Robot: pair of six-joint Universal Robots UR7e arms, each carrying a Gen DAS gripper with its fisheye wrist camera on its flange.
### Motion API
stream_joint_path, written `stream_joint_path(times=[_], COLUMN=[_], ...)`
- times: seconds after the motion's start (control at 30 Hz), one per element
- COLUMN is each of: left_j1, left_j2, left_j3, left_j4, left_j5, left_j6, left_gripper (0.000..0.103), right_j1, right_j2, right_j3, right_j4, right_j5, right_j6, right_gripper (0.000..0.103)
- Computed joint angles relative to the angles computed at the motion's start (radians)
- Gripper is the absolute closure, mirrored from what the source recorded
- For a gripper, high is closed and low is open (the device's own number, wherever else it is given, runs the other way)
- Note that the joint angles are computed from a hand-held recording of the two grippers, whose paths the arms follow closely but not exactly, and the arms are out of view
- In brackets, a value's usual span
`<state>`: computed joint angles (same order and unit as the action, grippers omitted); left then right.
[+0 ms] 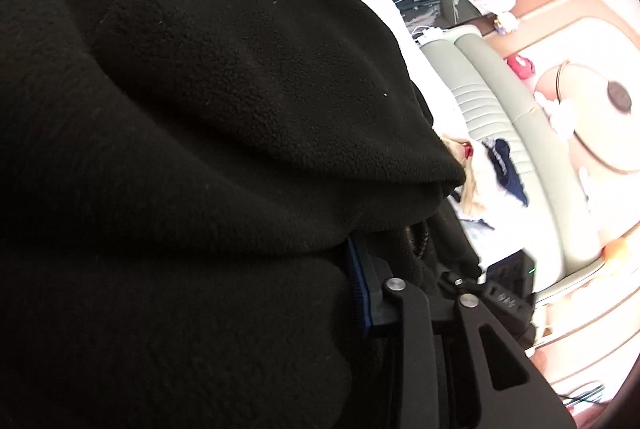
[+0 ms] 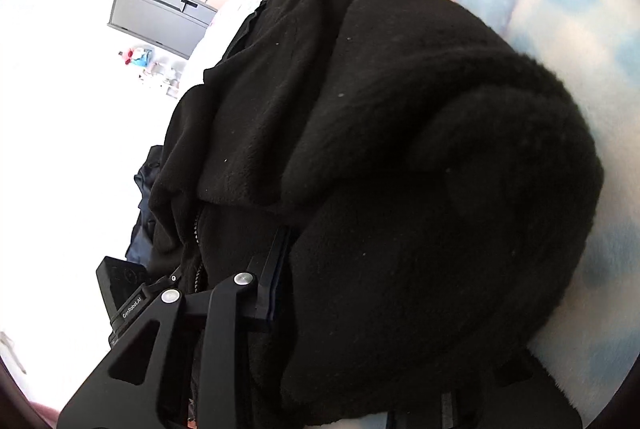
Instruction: Fold clothes
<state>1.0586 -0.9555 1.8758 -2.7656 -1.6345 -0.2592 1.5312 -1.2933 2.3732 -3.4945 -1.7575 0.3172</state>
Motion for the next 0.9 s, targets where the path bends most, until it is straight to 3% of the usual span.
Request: stream_joint_path(times=[0.07, 0.13, 0.17, 0.23, 0.33, 0.47, 0.73, 0.8, 0.9], left_j1=[0.000, -0.042, -0.071, -0.110, -0.145, -0.156, -0.153, -0.151, -0.163], left_j2=[0.015, 0.035, 0.040, 0.012, -0.028, -0.074, -0.135, -0.150, -0.171], left_j3=[-0.027, -0.034, -0.022, 0.008, 0.031, 0.053, 0.101, 0.113, 0.137], left_j4=[0.039, 0.027, -0.004, -0.035, -0.067, -0.086, -0.099, -0.118, -0.151], left_j5=[-0.010, 0.054, 0.096, 0.145, 0.181, 0.189, 0.173, 0.156, 0.150], left_j6=[0.005, -0.008, -0.004, 0.053, 0.087, 0.102, 0.110, 0.111, 0.108], left_gripper=[0.068, 0.069, 0.075, 0.087, 0.092, 0.095, 0.097, 0.097, 0.097], right_j1=[0.008, 0.006, 0.010, 0.043, 0.110, 0.183, 0.230, 0.239, 0.277], right_j2=[-0.011, -0.028, -0.031, -0.023, -0.013, -0.029, -0.081, -0.017, -0.050], right_j3=[-0.002, -0.003, -0.012, -0.028, -0.052, -0.084, -0.062, -0.116, -0.076], right_j4=[0.029, 0.064, 0.082, 0.082, 0.080, 0.124, 0.098, 0.085, 0.073], right_j5=[-0.013, -0.011, -0.016, -0.069, -0.151, -0.235, -0.207, -0.192, -0.197], right_j6=[-0.005, -0.005, -0.001, 0.000, -0.041, -0.118, -0.181, -0.182, -0.149], right_gripper=[0.075, 0.075, 0.078, 0.084, 0.094, 0.097, 0.097, 0.097, 0.097])
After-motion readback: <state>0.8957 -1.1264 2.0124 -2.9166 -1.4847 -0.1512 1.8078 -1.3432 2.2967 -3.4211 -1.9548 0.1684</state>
